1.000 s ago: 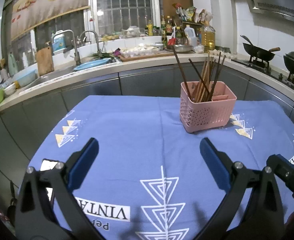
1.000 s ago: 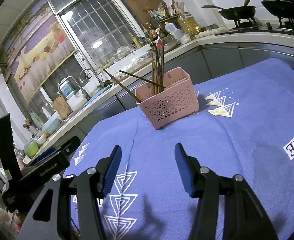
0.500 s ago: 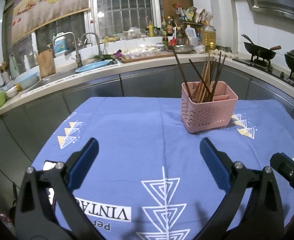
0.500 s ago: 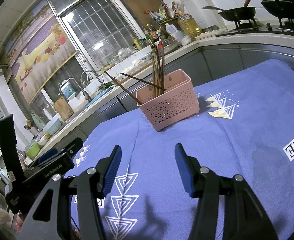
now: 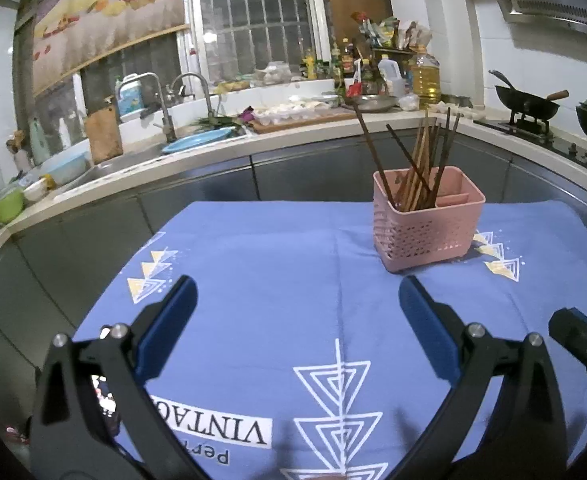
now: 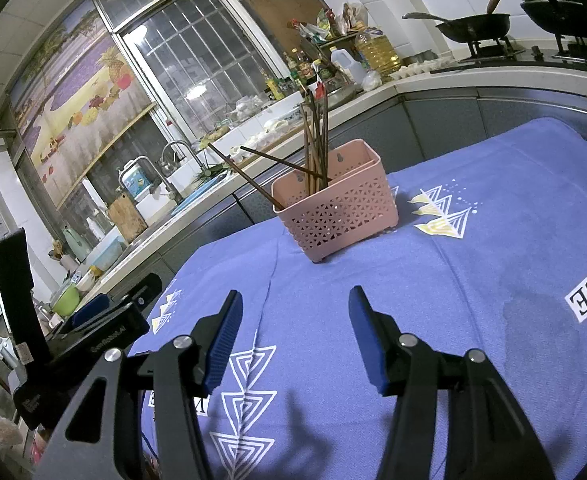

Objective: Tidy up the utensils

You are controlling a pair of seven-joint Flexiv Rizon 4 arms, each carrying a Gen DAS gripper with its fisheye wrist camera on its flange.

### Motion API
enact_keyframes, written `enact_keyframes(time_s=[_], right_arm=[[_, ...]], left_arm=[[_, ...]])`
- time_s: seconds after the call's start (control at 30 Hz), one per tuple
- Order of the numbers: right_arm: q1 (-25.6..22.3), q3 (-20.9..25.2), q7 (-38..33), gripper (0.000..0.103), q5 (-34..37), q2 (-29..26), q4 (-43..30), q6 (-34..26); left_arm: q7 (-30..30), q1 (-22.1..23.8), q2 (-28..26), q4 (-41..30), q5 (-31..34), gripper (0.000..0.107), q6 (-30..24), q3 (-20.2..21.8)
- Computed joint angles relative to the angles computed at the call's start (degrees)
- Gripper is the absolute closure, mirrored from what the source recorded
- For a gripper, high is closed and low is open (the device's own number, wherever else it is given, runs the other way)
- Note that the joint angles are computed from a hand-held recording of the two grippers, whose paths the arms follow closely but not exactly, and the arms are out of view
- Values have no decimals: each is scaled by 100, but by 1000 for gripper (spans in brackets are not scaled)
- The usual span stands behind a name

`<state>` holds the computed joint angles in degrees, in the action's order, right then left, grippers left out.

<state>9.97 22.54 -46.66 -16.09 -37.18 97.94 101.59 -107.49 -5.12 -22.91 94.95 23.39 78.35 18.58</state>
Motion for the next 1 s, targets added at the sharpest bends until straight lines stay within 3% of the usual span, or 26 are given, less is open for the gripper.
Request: enact_keyframes(time_s=[0.27,0.6,0.8,1.0], right_arm=[[-109,121,-42,47,-3,-28,-18,-43],[-128,148,-74,47,20,-44,-32,-61],[-110,133,-83,47,40,-55,-23,-43],[-85,106,-81,47,40,-69,-22,-23]], left_arm=[[-263,-178,-30,-115,284,10,-65,174],[309,123,37,-17,21,10,-109,-212],[83,-125,-7,-153,283,10,-332,10],[194,34,21,-81,221,10,-265,-191]])
